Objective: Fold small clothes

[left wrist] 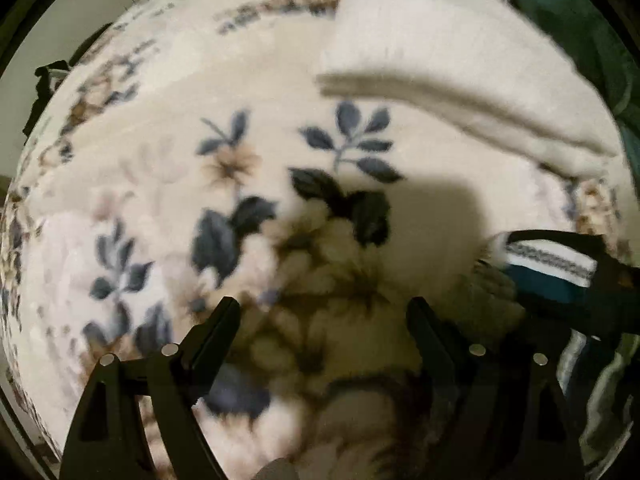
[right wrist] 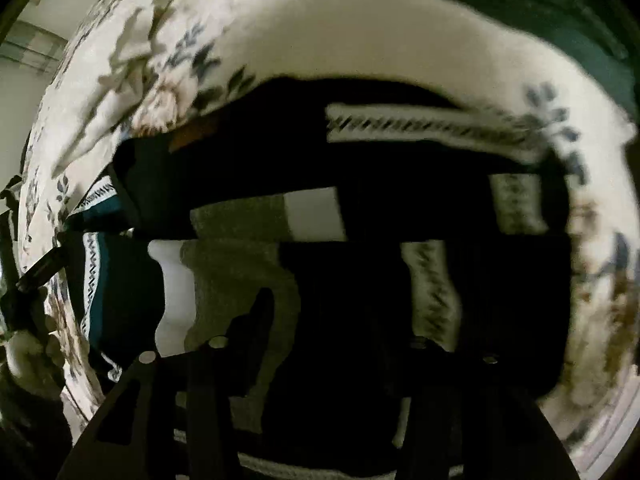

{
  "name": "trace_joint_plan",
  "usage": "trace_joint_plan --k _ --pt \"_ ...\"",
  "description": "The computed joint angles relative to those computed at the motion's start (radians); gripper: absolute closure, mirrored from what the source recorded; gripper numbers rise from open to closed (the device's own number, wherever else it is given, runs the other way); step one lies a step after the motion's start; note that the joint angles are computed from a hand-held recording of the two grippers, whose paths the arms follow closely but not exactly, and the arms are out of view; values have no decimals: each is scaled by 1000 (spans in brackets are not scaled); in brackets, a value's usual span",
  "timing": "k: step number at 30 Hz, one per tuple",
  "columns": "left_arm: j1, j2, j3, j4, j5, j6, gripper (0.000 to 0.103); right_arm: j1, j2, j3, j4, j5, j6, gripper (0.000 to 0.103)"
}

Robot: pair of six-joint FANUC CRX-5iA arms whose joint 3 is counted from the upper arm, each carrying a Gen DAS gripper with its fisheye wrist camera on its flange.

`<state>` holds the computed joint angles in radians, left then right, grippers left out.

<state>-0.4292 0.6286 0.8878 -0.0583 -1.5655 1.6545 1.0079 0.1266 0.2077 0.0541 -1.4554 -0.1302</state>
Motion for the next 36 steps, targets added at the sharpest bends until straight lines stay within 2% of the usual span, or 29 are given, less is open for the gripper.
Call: trace_joint_plan --k 1,3,6,8,9,11,13,17,21,22,26,29,31,34,36 --pt "-1 -46 -53 -5 26 7 19 14 -17 0 16 -14 -21 44" --pt "5 -126 -150 13 65 13 19 53 -55 -4 50 -41 -83 42" --pt "-5 -221 -278 19 81 -13 19 127 -119 -21 85 -105 -212 40" --pt "-27 -214 -270 7 47 -48 18 184 -163 -42 100 -144 -324 38" --pt "-46 -208 -287 -25 7 -67 18 220 -189 -60 109 -157 -386 38" --pt "-55 -206 -323 -46 -19 -74 18 299 -256 -104 126 -184 -513 38" --pt "-58 -240 -363 -45 2 -34 18 360 -311 -151 131 -203 -601 38" --pt "-107 -304 -344 -93 -13 36 19 447 -404 -251 138 -199 -695 37" --pt "-222 -378 -324 -135 -75 105 19 517 -521 -382 155 -130 -739 37" --pt "-280 -391 -313 -139 -116 137 19 538 -551 -406 152 -123 -750 37" --pt "-462 -366 -296 -34 -235 255 19 649 -659 -474 167 -151 -756 37" --pt "-596 -325 -354 151 -219 358 19 736 -731 -502 157 -208 -779 37" --pt "-679 -294 -391 250 -166 378 18 787 -778 -521 155 -244 -803 37" --pt "-788 -218 -367 271 -164 403 19 843 -850 -556 162 -278 -829 37" --pt "-814 -194 -385 269 -158 424 29 843 -895 -587 183 -277 -820 37"
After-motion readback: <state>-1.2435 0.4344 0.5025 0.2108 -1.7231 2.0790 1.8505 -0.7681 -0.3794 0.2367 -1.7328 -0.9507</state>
